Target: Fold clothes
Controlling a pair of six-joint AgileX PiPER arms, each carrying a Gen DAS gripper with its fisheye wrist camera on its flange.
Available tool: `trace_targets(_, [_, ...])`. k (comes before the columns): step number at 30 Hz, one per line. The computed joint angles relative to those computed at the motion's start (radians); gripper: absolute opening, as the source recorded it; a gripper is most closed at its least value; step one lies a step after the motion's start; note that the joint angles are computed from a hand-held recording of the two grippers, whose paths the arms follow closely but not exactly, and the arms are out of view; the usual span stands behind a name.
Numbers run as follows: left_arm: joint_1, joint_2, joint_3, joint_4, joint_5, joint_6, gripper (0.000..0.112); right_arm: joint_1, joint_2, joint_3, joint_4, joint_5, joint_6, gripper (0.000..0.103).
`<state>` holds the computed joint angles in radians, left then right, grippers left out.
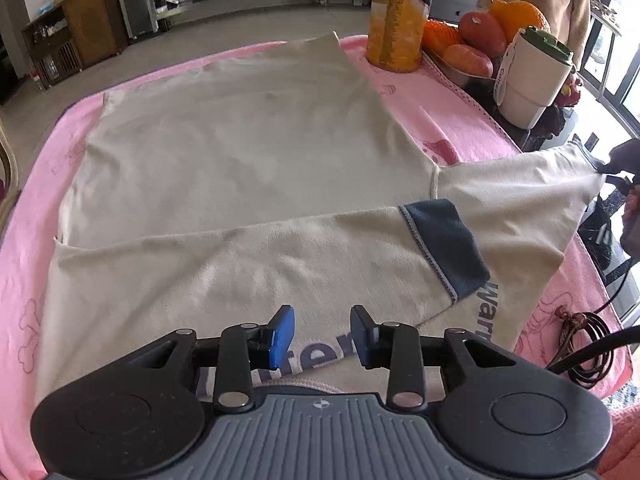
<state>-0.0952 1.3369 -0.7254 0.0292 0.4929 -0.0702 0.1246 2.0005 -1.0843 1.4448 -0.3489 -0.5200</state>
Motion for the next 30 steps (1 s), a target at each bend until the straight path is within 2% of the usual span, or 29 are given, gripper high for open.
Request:
trace_targets(4, [0.011, -0.032, 0.022, -0.006, 0.002, 0.019, 0.034, 0.036, 0.000, -0.017, 0.086, -0.063, -0.126, 0.005])
trace_targets(6, [0.022, -0.056, 0.035, -0.014, 0.004, 0.032, 0.034, 0.058, -0.037, 0.008, 0.054, -0.101, -0.077, 0.004])
trace_targets(11, [0.074, -0.135, 0.079, -0.082, 0.008, 0.130, 0.034, 0.155, -0.229, 0.161, -0.160, -0.207, 0.168, 0.004])
trace_targets(14, [0.155, -0.205, 0.119, -0.185, 0.025, 0.283, 0.034, 0.263, -0.350, 0.230, -0.135, -0.291, 0.186, 0.004])
trace_targets(17, [0.313, -0.271, 0.148, -0.339, 0.075, 0.523, 0.034, 0.424, -0.446, 0.269, -0.125, -0.414, 0.166, 0.004])
trace_targets(19, [0.475, -0.296, 0.147, -0.458, 0.132, 0.721, 0.034, 0.561, -0.483, 0.272, -0.101, -0.513, 0.120, 0.004])
trace_targets(23, [0.844, -0.288, 0.099, -0.662, 0.287, 1.101, 0.034, 0.846, -0.444, 0.172, -0.034, -0.728, -0.078, 0.004])
trace_targets(24, [0.926, -0.275, 0.082, -0.702, 0.321, 1.181, 0.034, 0.901, -0.420, 0.136, -0.019, -0.755, -0.126, 0.004])
trace_targets(26, [1.060, -0.236, 0.043, -0.770, 0.367, 1.313, 0.034, 0.996, -0.357, 0.044, 0.011, -0.780, -0.230, 0.004])
trace_targets(30, [1.231, -0.103, -0.044, -0.888, 0.417, 1.445, 0.036, 1.117, -0.193, -0.179, 0.062, -0.685, -0.439, 0.004])
